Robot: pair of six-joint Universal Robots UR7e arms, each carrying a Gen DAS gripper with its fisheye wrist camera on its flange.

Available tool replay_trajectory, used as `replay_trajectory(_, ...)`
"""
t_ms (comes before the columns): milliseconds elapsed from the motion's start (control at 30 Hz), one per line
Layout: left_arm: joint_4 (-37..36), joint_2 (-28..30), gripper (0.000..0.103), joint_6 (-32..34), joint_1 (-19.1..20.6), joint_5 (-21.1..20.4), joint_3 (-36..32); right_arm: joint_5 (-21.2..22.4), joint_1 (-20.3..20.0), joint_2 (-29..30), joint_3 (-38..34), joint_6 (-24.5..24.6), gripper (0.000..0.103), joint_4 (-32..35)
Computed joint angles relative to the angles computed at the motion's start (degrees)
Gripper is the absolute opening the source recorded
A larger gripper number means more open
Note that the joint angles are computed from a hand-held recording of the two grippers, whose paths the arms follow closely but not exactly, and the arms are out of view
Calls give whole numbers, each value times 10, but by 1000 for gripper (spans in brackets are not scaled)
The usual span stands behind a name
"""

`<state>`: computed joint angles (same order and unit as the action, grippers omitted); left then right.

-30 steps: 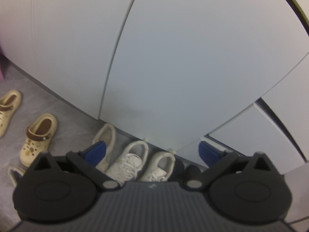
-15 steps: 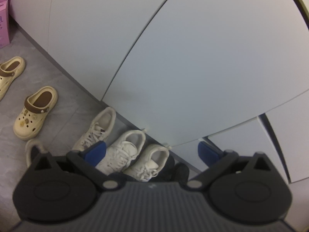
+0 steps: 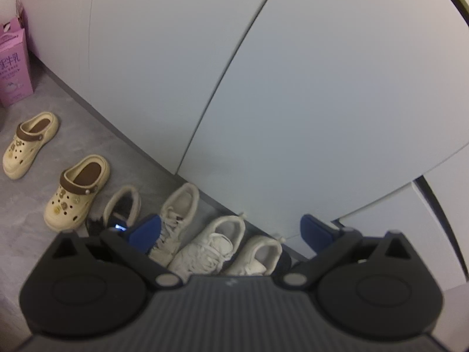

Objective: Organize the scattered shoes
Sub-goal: 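Lower the red-labelled sneaker into the row beside the other sneakers and release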

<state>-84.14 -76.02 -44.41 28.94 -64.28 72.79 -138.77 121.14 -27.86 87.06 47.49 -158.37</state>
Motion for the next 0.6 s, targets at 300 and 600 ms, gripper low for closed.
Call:
replay_trajectory(300, 13, -4, 103, -10, 8, 23, -6, -82, -20, 27, -83, 152, 78, 109)
replay_trajectory(600, 16, -11, 103, -5, 16, 27, -6, -95, -37, 12, -79, 154, 79, 125)
